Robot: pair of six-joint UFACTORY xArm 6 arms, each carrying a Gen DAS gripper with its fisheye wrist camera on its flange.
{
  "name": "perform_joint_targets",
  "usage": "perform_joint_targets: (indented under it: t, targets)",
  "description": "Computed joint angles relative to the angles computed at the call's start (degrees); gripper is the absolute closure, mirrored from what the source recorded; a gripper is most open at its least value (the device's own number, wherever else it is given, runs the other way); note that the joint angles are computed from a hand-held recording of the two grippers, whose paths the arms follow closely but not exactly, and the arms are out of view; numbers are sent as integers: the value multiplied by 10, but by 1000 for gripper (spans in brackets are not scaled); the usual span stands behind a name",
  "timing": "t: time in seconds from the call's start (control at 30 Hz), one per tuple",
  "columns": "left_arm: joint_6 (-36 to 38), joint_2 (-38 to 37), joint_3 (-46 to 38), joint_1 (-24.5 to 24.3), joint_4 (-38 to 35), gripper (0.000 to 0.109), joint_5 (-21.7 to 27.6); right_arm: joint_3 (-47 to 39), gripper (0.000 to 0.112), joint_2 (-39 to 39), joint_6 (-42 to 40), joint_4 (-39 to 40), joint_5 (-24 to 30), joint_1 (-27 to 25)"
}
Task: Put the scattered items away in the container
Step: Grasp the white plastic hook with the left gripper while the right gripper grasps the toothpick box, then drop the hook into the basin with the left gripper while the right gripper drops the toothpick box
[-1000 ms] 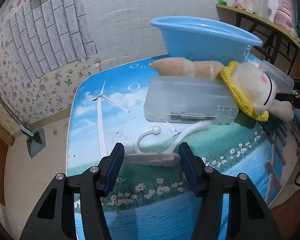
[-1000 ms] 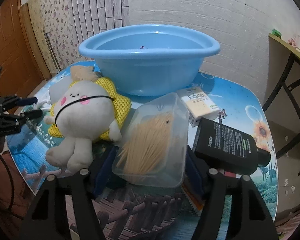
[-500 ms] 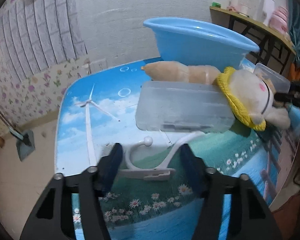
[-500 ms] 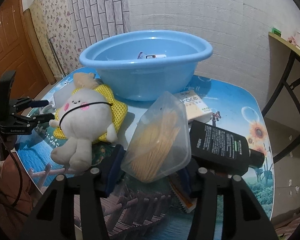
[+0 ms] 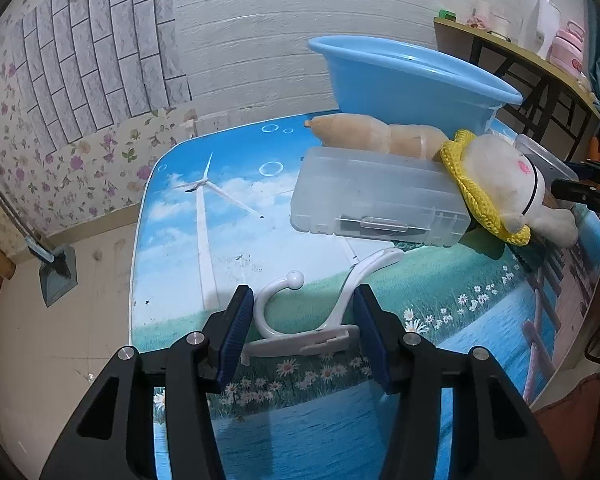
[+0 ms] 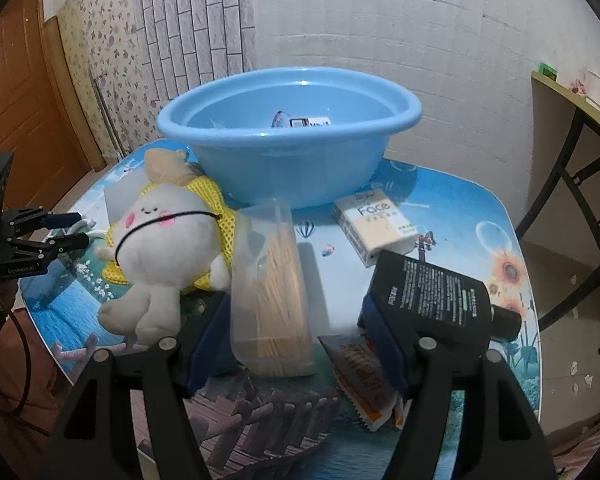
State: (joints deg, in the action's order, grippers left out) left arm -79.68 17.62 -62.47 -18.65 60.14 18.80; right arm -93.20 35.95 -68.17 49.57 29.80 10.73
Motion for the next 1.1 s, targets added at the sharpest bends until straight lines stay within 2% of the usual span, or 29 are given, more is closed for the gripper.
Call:
perform_joint_targets:
  t: [0.07,0.13,0.27,0.53,0.87,1.1]
  targets:
    - [-1,1,-1,0,0,57,1,3,49,-2,-13,14,-5,1]
    - [-4,2,-2,0,1,57,1,2,64,-2,-12,13,-1,0]
    - [-14,3,-3,1,9,57,-2,2,79,-6,-26,22,14,-2]
    - [-30,5,-2,3,16,57,-6,3,80,-8,-32,26,16,-3]
    - [-96,-27,-5,-13,74,57,25,15,80,-31,-80,88,23,-9]
    - [-162,-40,-42,-34,132,57,69,31,80,-59,-138,146,35,-12]
